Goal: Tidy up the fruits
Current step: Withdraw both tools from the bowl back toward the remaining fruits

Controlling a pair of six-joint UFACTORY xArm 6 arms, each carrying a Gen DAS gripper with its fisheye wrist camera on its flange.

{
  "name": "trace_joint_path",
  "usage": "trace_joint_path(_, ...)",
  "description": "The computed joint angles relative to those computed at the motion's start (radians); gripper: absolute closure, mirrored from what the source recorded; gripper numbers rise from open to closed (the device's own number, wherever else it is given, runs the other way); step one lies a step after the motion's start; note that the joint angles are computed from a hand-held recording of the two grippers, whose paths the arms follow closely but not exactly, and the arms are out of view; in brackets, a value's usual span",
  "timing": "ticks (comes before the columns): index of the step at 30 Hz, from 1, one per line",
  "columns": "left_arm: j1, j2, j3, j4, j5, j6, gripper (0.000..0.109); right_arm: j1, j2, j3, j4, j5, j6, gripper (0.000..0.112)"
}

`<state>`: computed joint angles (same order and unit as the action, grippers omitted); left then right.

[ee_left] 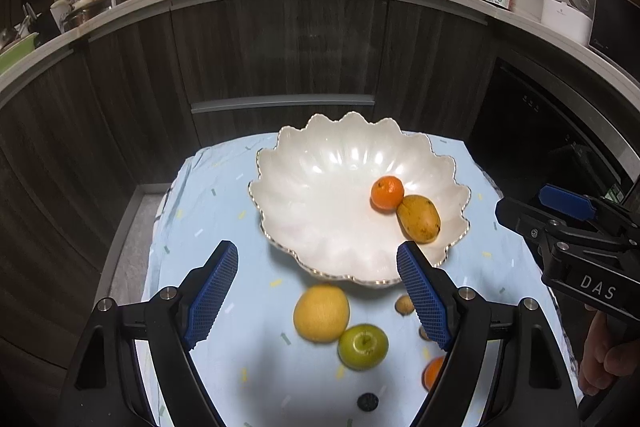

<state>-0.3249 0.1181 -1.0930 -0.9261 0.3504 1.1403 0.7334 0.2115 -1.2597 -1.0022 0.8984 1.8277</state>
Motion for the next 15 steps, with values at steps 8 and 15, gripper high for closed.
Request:
trace_joint_path(8, 0.012, -0.046, 0.073, -0.045, 0.005, 0.064, 0.027, 0.033, 0.004, 0.015, 0.011, 0.005, 0.024, 0.041)
trace_joint_path(15, 0.022, -0.074, 0.123, -0.074, 0.002, 0.106, 0.027, 0.06, 0.015, 0.021, 0.023, 0.009, 0.035, 0.041)
